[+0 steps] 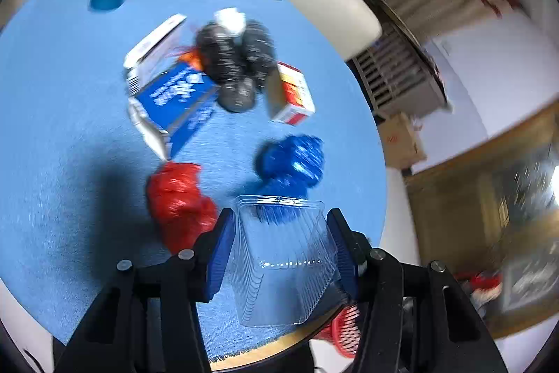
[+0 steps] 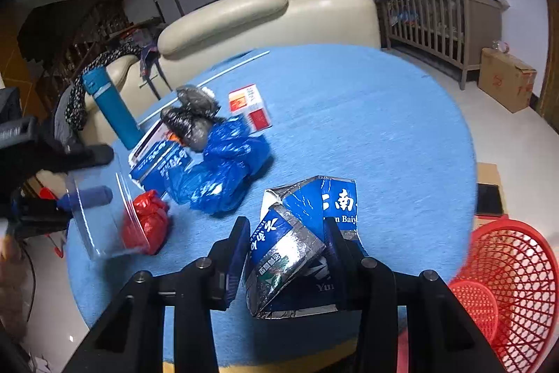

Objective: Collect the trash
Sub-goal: 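Carry the carton and container over the red mesh basket with both tools, then open the right tool and then the left tool to drop both items into the basket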

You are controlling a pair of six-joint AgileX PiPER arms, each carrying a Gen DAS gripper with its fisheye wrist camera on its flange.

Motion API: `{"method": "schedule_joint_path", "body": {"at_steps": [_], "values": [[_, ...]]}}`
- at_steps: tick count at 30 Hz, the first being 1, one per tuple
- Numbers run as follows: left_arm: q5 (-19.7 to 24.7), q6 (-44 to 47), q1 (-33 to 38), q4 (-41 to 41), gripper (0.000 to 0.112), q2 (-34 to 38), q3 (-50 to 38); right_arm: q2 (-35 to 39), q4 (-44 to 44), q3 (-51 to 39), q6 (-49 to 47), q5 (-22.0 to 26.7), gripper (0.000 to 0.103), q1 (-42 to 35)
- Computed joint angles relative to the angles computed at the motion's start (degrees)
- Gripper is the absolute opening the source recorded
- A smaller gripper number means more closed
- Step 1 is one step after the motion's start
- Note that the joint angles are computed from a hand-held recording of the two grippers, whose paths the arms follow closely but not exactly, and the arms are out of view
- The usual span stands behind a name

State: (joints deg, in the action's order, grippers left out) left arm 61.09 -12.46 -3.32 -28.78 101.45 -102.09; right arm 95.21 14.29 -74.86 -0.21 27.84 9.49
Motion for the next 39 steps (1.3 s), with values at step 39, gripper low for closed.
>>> {"method": "schedule_joint_path", "body": {"at_steps": [39], "values": [[5.9,4.3,-38.3,17.2,0.056,19.3,-31.7,-6.1,24.5,17.0,-32.8,10.7,0.045,-45.1]]}}
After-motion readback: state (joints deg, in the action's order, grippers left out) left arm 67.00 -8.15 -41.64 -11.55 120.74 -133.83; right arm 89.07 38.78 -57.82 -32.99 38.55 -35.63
